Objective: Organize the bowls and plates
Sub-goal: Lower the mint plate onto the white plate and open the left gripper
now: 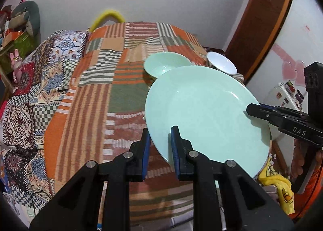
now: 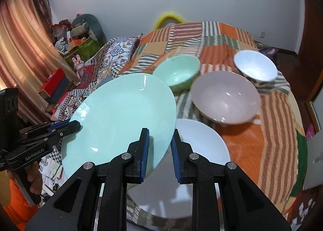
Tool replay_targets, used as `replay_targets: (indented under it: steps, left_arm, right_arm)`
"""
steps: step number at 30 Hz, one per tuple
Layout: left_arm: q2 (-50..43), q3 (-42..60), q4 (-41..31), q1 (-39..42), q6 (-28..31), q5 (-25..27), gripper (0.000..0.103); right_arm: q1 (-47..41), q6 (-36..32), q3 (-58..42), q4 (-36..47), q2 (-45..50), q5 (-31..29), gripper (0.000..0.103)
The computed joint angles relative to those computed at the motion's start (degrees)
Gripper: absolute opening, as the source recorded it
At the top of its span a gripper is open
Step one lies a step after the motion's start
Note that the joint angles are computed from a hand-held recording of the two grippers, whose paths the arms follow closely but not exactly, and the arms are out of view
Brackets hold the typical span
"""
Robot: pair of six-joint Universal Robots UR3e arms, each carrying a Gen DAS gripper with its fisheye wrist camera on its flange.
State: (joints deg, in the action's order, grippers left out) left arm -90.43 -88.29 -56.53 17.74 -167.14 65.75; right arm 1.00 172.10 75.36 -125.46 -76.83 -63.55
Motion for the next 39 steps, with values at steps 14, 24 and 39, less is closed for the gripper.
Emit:
replay_targets:
  steps: [14,24,39]
  left_arm:
    - [-6.61,2.19,-0.13,-9.45,-2.28,5.22,0.02]
    - [-11.12,3.76,-1.28,-12.3,-2.79,7.45,0.021]
    - [-15.71,6.98,-1.5,-14.11,-3.44,10.26,0.023]
  right_arm:
    - [-6.26,-1.54,14.85,-1.68,-8.16,-0.27,0.02]
    - [-7.72,-1.22,18.74,-0.82,-8.73,-0.78,0.02]
    - [-7.53,-0.6,18.15,0.07,-7.35,-0.65,0.02]
